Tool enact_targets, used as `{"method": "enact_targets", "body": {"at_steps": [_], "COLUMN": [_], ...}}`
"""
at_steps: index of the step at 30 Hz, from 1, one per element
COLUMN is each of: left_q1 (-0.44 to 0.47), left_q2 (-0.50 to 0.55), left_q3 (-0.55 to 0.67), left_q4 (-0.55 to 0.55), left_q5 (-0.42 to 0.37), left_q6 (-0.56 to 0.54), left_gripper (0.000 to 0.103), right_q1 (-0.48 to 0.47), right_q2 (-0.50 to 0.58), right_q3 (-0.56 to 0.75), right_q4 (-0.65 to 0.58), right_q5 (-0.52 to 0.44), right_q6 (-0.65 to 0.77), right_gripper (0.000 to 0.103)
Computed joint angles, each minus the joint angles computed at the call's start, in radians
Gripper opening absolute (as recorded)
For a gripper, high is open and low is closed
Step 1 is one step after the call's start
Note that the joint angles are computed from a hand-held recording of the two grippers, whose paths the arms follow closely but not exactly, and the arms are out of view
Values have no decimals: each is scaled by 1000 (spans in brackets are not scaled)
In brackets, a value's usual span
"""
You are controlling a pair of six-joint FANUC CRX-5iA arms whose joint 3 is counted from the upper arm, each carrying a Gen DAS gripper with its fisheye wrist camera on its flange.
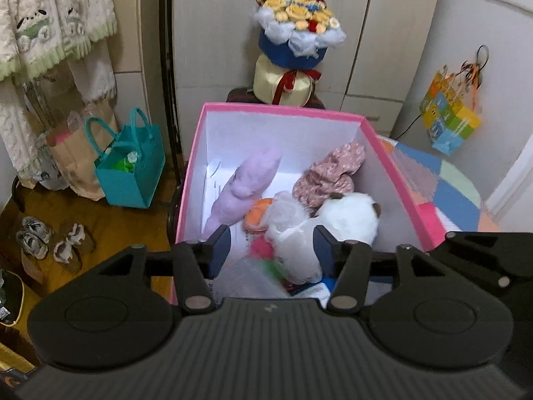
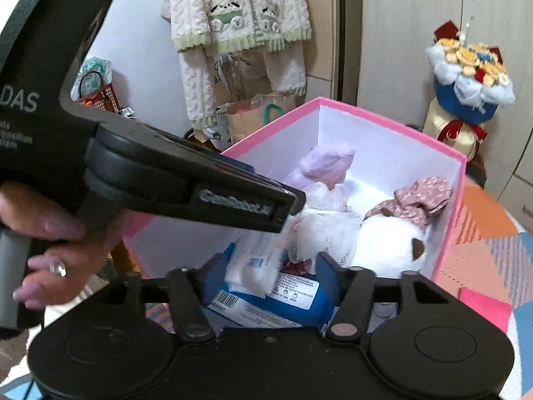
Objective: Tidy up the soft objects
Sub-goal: 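Release the wipes packet into the box and withdraw the left gripper, then close the left gripper on the end of the red envelope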
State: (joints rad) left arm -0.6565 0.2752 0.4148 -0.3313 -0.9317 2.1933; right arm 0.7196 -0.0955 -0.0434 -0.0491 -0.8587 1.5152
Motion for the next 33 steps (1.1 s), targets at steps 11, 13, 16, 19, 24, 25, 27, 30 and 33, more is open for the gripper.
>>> {"method": "enact_targets", "body": {"at_steps": [11, 13, 16, 19, 24, 25, 27, 30, 33], "left_q1": [-60, -84, -105, -116, -164, -174, -186, -206, -225], "left_q2": [-125, -131, -126, -103, -17, 6, 40, 98, 157], "left_q3": [-100, -101, -107, -108, -32, -11, 14, 65, 121], "left_q4": [26, 20, 67, 156, 207, 215, 244, 252, 226], "left_q5": [85, 97, 129, 160, 159, 157, 166, 160, 139], "left_q6": [-34, -50, -110, -185, -257, -267, -283, -259, -198], "left_gripper": [64, 64, 65, 65, 65, 64, 64, 64, 64], "right_q1": [62, 59, 46, 18, -65, -82, -122, -178, -241], "right_q2": [-256, -326, -410, -480, -539, -545, -553, -550, -528], "right_q3": [-234, -289, -358, -414, -451, -456, -460, -464, -456], "right_q4": [251, 286, 326, 349, 304, 287, 240, 166, 69], "right_q5": [86, 90, 85, 66, 36, 34, 31, 34, 37], "right_q6": [-214, -251, -293, -326, -286, -266, -208, -120, -21], "right_gripper": [73, 74, 74, 75, 75, 75, 76, 77, 77]}}
